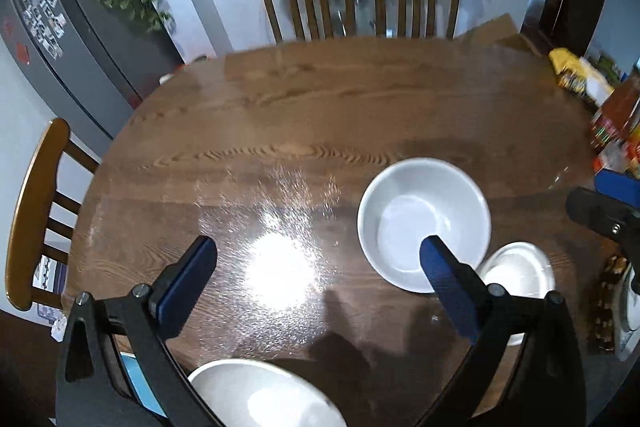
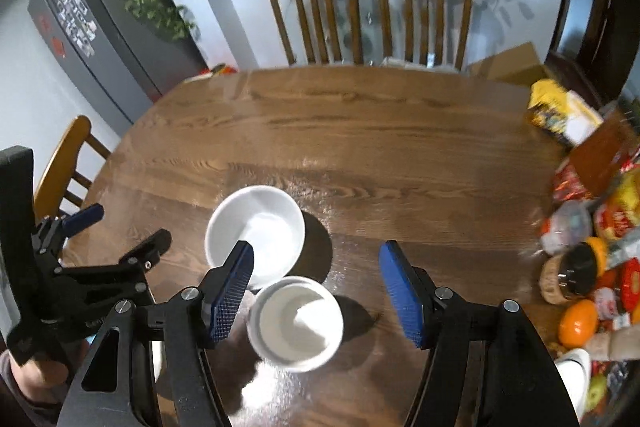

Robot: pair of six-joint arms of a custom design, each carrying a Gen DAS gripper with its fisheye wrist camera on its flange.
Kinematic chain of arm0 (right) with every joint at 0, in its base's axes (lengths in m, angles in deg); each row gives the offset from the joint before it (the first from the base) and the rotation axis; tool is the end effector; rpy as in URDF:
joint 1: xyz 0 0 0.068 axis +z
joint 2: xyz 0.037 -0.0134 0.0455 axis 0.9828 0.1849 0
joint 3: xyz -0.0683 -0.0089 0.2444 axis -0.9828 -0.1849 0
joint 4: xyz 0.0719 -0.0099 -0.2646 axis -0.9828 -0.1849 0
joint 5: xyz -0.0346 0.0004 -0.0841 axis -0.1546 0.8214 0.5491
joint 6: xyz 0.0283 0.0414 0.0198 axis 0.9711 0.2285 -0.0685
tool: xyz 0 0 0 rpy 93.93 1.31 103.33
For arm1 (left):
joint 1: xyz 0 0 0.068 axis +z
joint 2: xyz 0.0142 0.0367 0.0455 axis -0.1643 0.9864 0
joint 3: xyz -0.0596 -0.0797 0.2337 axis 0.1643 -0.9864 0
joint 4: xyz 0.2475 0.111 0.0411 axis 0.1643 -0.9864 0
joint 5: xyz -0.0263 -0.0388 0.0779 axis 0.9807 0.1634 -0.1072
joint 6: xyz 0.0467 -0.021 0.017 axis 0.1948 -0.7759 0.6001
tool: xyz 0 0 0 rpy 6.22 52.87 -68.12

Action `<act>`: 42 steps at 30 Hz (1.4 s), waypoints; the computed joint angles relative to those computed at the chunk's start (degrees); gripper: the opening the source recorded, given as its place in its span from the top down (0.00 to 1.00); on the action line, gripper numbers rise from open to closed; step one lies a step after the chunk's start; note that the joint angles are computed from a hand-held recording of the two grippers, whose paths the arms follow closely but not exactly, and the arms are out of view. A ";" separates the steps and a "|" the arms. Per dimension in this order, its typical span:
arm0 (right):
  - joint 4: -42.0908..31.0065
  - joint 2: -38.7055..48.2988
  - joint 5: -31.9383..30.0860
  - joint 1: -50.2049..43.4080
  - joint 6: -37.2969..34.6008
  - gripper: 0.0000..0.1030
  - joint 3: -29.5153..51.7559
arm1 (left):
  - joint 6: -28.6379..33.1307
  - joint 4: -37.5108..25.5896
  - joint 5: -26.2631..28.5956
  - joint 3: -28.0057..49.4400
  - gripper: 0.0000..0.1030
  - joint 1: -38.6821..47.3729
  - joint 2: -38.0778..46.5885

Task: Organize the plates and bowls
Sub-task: 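Grasp the rim of the smaller white bowl with the left gripper, then carry the smaller white bowl with the left gripper and lower it into the large bowl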

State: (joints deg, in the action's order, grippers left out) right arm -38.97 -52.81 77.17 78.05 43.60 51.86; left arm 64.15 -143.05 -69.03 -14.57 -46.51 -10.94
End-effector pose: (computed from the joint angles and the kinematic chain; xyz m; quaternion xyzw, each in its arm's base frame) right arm 0.1317 0.0021 0.2552 0.0654 0.9559 0.0863 0.2732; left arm 0.1806 -0.1241 0.2574 0.1645 0.9488 0.0243 0.2686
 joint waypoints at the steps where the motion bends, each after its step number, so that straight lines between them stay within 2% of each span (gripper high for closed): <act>1: 1.67 1.52 -1.01 -0.66 -0.40 0.36 -1.22 | 0.02 0.86 0.35 -0.48 0.02 0.10 1.22; 10: 13.11 13.44 -6.59 -2.12 -2.00 0.36 -7.68 | -0.85 5.67 2.47 -1.93 0.04 -0.51 10.03; 13: 15.62 16.63 -7.73 -1.68 -2.16 0.36 -8.29 | -0.46 6.33 3.65 -1.34 0.13 -0.15 12.62; 15: 17.14 18.53 -8.05 -1.00 -1.96 0.36 -8.44 | -0.09 6.84 4.56 -1.20 0.26 0.05 13.97; 16: 17.99 19.19 -8.04 -0.65 -1.81 0.36 -8.64 | 0.12 7.01 5.09 -1.25 0.29 0.26 14.38; 18: 18.76 19.97 -8.74 -0.70 -2.01 0.42 -9.00 | 0.35 7.65 6.18 -1.34 0.41 0.89 15.26; 19: 19.10 20.85 -9.30 -1.16 -2.45 0.49 -8.90 | 0.38 8.00 6.70 -1.63 0.45 1.12 15.38; 21: 19.48 21.69 -9.51 -1.25 -2.69 0.57 -8.89 | 0.73 8.41 7.87 -1.41 0.60 1.63 16.15; 23: 19.58 22.11 -9.85 -1.44 -3.21 0.68 -8.91 | 0.94 8.94 8.40 -1.77 0.69 1.47 16.34; 27: 20.08 22.16 -10.66 -1.73 -3.30 0.79 -9.10 | 1.50 9.92 9.49 -2.12 0.84 0.98 17.13; 29: 20.21 21.56 -10.36 -1.14 -2.75 0.90 -9.20 | 1.33 10.36 9.04 -2.50 0.84 0.32 16.81; 35: 20.37 17.28 -8.04 0.77 -0.07 0.91 -9.83 | 0.80 10.69 7.67 -3.39 0.86 -0.35 12.60; 42: 14.04 6.08 -6.36 2.56 2.74 0.91 -8.06 | -1.01 7.50 4.21 -3.89 0.86 -3.67 3.19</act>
